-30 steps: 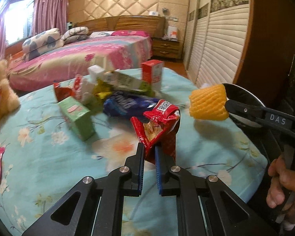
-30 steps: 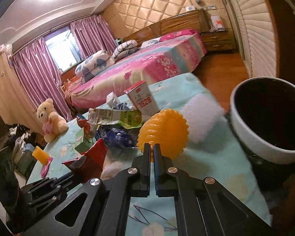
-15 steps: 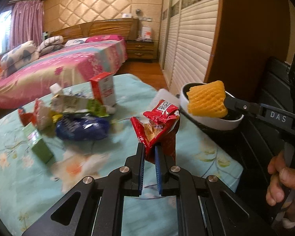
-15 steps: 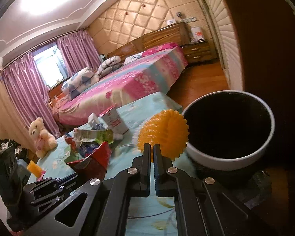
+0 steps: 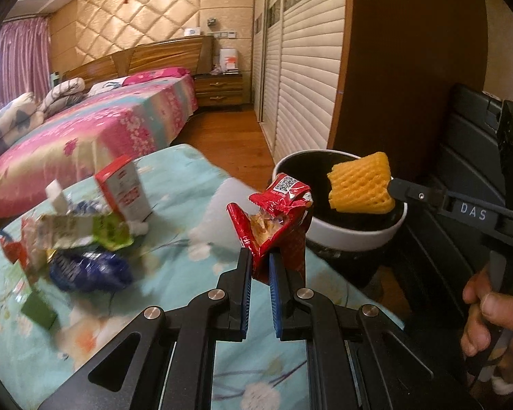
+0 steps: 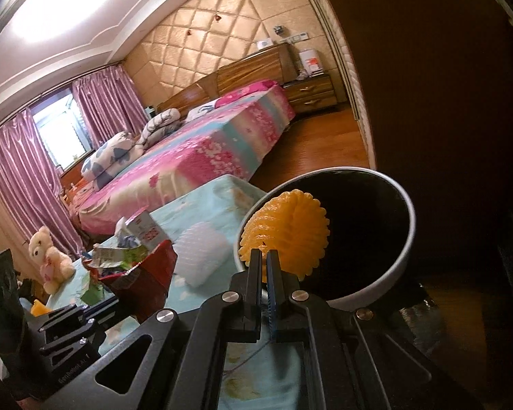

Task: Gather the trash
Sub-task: 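Carry both items over the black bin and open both tools to drop them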

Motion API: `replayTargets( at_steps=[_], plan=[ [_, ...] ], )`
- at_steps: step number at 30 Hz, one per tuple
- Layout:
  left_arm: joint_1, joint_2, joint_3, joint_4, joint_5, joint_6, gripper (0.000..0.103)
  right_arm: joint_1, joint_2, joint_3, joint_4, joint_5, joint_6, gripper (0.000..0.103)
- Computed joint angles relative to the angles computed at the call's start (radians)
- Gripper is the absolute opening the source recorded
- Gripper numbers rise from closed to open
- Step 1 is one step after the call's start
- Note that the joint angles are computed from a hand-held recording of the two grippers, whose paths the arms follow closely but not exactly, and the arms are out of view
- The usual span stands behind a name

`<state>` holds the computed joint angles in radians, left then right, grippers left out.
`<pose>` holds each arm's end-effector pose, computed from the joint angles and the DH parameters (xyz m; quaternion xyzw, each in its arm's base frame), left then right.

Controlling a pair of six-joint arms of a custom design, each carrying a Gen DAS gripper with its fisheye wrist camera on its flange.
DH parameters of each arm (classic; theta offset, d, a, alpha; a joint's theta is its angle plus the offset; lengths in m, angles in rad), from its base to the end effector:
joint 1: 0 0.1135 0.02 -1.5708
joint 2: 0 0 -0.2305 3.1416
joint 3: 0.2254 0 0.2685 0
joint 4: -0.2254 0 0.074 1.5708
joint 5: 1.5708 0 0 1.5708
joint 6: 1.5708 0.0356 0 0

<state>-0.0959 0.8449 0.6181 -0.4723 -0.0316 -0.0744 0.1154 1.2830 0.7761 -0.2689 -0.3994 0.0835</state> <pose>0.2185 -0.0199 0.2150 0.0031 0.9064 -0.0216 0.4218 0.2852 0.0470 0.1851 -0.0912 0.9024 0.2197 0.3594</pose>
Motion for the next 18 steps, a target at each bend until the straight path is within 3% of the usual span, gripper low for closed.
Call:
replayTargets(
  at_steps=[18],
  plan=[
    [-0.145, 0.459, 0.257, 0.187, -0.086, 0.005, 0.009, -0.132, 0.202, 0.141, -0.013, -0.081, -0.044, 0.002]
  ],
)
